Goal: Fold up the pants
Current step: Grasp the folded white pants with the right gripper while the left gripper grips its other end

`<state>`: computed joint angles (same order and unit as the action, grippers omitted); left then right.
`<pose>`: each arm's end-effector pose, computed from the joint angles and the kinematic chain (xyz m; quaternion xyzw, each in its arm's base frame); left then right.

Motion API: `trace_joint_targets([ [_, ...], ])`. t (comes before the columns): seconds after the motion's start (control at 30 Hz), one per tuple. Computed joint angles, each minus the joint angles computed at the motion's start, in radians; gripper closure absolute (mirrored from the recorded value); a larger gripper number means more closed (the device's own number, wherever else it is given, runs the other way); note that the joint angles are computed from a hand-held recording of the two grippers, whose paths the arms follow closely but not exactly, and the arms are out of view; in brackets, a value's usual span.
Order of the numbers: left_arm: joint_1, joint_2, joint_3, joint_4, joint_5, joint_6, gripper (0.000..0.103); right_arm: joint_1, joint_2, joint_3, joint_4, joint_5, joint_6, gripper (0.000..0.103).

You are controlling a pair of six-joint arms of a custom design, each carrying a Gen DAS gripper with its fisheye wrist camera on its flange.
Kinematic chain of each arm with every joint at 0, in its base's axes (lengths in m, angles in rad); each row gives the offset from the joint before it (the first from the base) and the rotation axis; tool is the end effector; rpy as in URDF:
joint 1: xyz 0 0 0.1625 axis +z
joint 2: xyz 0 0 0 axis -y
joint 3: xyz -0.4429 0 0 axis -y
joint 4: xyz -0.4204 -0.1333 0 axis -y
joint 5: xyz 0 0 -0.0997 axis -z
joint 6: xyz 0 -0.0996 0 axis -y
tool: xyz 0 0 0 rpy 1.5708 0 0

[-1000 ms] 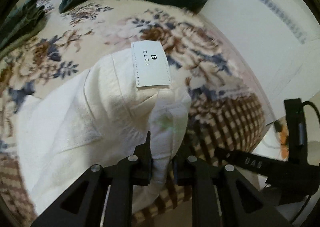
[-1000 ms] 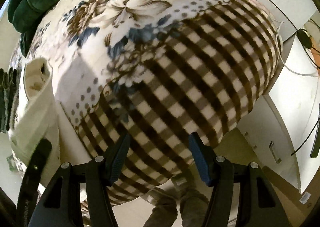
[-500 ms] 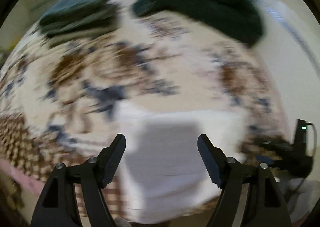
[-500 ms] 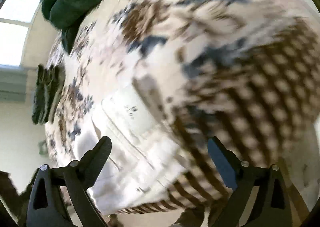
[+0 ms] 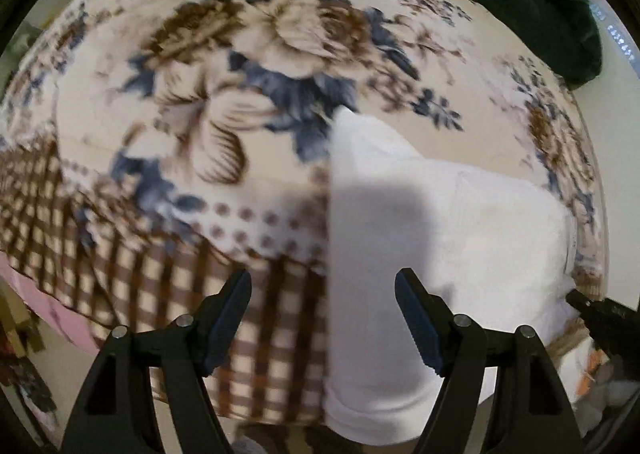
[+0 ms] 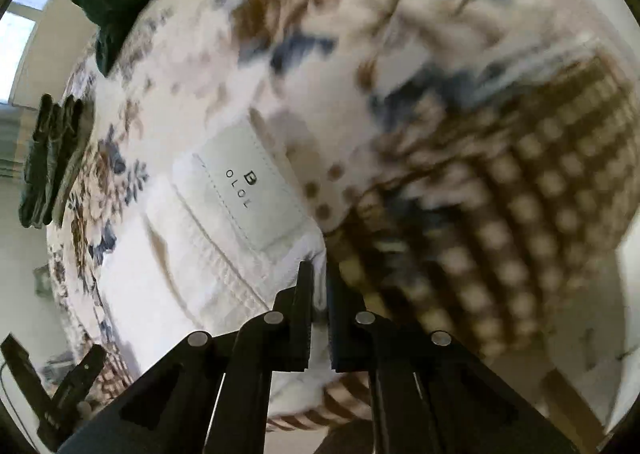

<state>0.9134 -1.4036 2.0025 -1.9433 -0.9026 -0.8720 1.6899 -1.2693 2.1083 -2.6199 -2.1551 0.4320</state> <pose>-0.1515 -0.5154 0.2637 -0.0637 0.9372 -0.1486 0.3090 0.1405 -0.5142 0.2122 -0.1782 -0.9360 0.1746 0.2483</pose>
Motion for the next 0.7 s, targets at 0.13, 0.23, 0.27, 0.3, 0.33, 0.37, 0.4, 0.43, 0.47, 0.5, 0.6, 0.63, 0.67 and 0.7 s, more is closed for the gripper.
trace_joint_targets([
  [0.13, -0.001, 0.013, -0.006, -0.031, -0.025, 0.017, 0.031, 0.003, -0.068, 0.037, 0.059, 0.011, 0.074, 0.097],
  [0.23, 0.017, 0.027, -0.020, -0.070, -0.023, 0.037, 0.031, -0.017, -0.086, 0.044, 0.155, -0.020, 0.069, 0.097],
  [0.27, 0.027, 0.035, -0.028, -0.082, -0.021, 0.046, 0.031, -0.043, -0.095, 0.053, 0.186, 0.013, 0.080, 0.097],
  [0.3, 0.044, 0.047, -0.040, -0.098, -0.025, 0.058, 0.031, -0.070, -0.101, 0.060, 0.206, 0.052, 0.075, 0.096],
  [0.33, 0.064, 0.063, -0.054, -0.111, -0.029, 0.065, 0.031, -0.090, -0.091, 0.051, 0.230, 0.095, 0.052, 0.095],
  [0.37, 0.083, 0.079, -0.070, -0.124, -0.033, 0.070, 0.031, -0.101, -0.083, 0.037, 0.253, 0.120, 0.045, 0.095],
  [0.4, 0.110, 0.099, -0.086, -0.155, -0.047, 0.090, 0.031, -0.105, -0.078, 0.028, 0.259, 0.130, 0.052, 0.090],
  [0.43, 0.130, 0.117, -0.102, -0.174, -0.060, 0.104, 0.031, -0.107, -0.078, 0.016, 0.263, 0.138, 0.054, 0.088],
  [0.47, 0.150, 0.137, -0.119, -0.195, -0.071, 0.116, 0.031, -0.105, -0.079, 0.004, 0.253, 0.145, 0.042, 0.087],
  [0.5, 0.174, 0.157, -0.134, -0.227, -0.093, 0.130, 0.031, -0.095, -0.075, -0.011, 0.238, 0.131, 0.035, 0.080],
  [0.6, 0.235, 0.209, -0.166, -0.334, -0.198, 0.201, 0.046, -0.084, -0.055, -0.038, 0.153, 0.134, -0.013, 0.020],
  [0.63, 0.247, 0.221, -0.170, -0.371, -0.227, 0.234, 0.077, -0.095, -0.039, -0.050, 0.106, 0.184, -0.055, 0.012],
  [0.67, 0.248, 0.228, -0.175, -0.370, -0.225, 0.243, 0.077, -0.109, -0.026, -0.060, 0.089, 0.227, -0.080, 0.012],
  [0.7, 0.251, 0.228, -0.169, -0.397, -0.233, 0.265, 0.078, -0.124, -0.005, -0.077, 0.083, 0.265, -0.092, 0.012],
])
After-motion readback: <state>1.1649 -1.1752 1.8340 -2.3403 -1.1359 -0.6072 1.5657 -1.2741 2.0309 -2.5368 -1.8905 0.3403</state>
